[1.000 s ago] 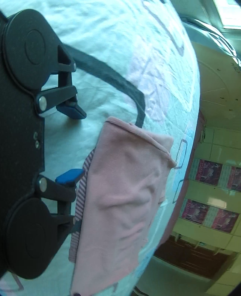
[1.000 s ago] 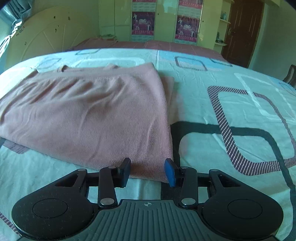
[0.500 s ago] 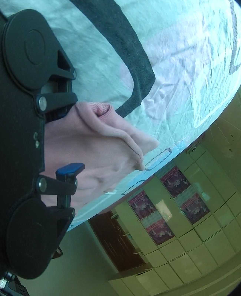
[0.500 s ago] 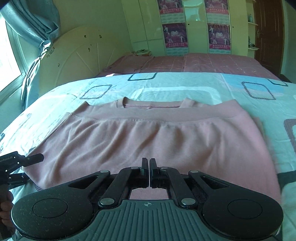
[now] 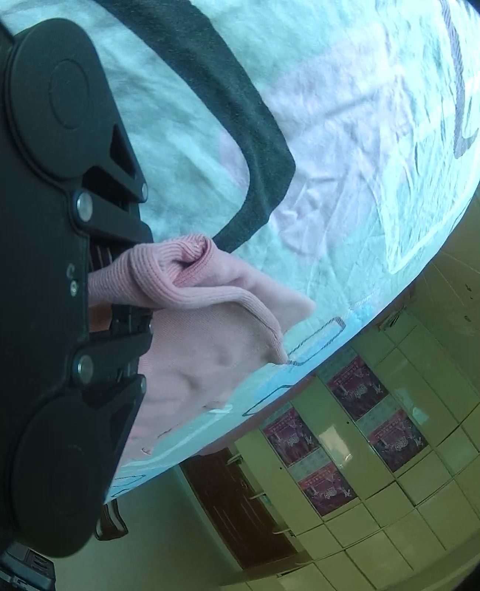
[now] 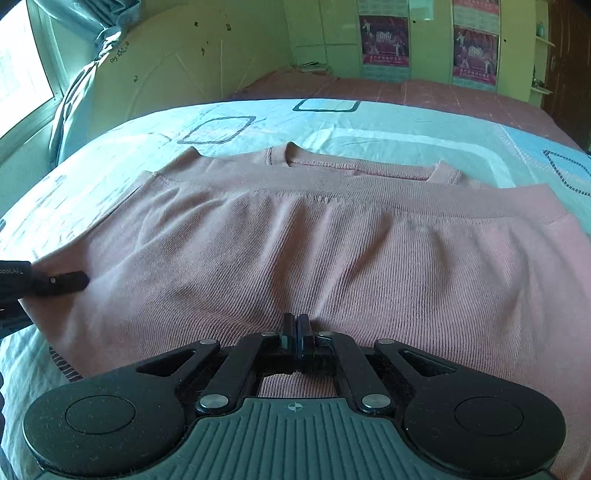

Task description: Fold small clothes

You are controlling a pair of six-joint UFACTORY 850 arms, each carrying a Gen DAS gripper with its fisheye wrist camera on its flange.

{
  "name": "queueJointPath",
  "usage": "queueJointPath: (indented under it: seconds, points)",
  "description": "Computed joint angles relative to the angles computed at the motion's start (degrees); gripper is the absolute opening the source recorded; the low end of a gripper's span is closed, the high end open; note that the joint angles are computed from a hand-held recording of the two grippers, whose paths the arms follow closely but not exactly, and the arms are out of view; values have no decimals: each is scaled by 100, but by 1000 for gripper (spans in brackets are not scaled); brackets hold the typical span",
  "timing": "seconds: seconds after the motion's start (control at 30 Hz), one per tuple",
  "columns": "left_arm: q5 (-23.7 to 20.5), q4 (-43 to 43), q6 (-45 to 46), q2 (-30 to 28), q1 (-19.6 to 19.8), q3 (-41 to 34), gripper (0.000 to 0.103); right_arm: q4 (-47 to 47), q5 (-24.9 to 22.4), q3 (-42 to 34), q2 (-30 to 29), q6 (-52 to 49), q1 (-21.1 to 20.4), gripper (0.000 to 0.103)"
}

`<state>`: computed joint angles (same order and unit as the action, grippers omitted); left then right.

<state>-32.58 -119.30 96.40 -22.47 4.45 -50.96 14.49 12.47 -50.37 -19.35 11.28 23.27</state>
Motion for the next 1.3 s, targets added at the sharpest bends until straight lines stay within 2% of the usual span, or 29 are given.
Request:
queueJointPath:
  seconds: [0.07, 0.2, 0.33, 0.43, 0.5, 0.57, 0.63, 0.67, 0.7, 0.73, 0.77, 0.83, 0.87, 0.9, 0.97, 1.03, 1.13, 1.17, 1.3]
  points:
    - [49, -227, 302, 249, -97, 124, 7, -845, 352, 288, 222, 1122, -147, 0]
    - [305, -685, 1195, 821, -625, 245, 7, -1350, 1078, 1108, 926, 1931, -518, 0]
    - [893, -1035, 1972, 1150, -1571, 107, 7, -1826, 1464, 1791, 1619, 2489, -1146, 0]
    - [1462, -1534, 2860, 1106, -2430, -131, 7, -2415, 1592, 2253, 2227, 3155, -1831, 0]
    - [1819, -1039, 2591, 906, -2940, -403, 7, -2699, 1638, 2553, 2627, 3416, -2260, 0]
    - [2059, 137, 1507, 602, -3340, -686, 7, -3469, 1671, 2739, 2889, 4098, -2728, 0]
    - [2136, 1336, 568, 124, -3768, -969, 26, -4530, 1683, 2858, 3060, 4952, -3204, 0]
    - [2162, 1893, 73, 11, -3907, -1031, 26, -4922, 1580, 2866, 3111, 5243, -3356, 5]
    - [2173, 2209, -213, 47, -3971, -1009, 25, -5100, 1466, 2882, 3163, 5383, -3433, 43]
    - [2038, 2286, -260, 179, -3952, -925, 31, -5108, 1475, 2977, 3298, 5341, -3533, 66]
    - [1896, 2123, -91, 332, -3862, -815, 34, -5197, 1724, 3103, 3411, 5294, -3658, 80]
    - [1787, 1151, 868, 564, -3646, -613, 35, -5749, 1940, 3147, 3462, 5717, -3829, 76]
    - [1863, 573, 1432, 673, -3557, -532, 35, -6022, 2075, 3112, 3384, 5962, -3881, 62]
    - [1980, 220, 1852, 686, -3437, -536, 38, -6313, 2262, 3037, 3211, 6214, -3920, 54]
    - [2314, -86, 2132, 635, -3245, -636, 37, -6479, 2400, 2869, 2884, 6349, -3750, 52]
    - [2212, 470, 1455, 461, -2995, -764, 36, -6510, 2421, 2647, 2520, 6298, -3515, 52]
    - [1957, 2131, -235, 83, -2709, -1016, 32, -6432, 2260, 2316, 2014, 6209, -3213, 52]
    - [1938, 2423, -496, -18, -2677, -1071, 33, -6436, 2207, 2229, 1895, 6249, -3159, 52]
    - [1838, 2213, -167, -101, -2565, -990, 34, -6727, 2061, 1902, 1440, 6531, -3084, 52]
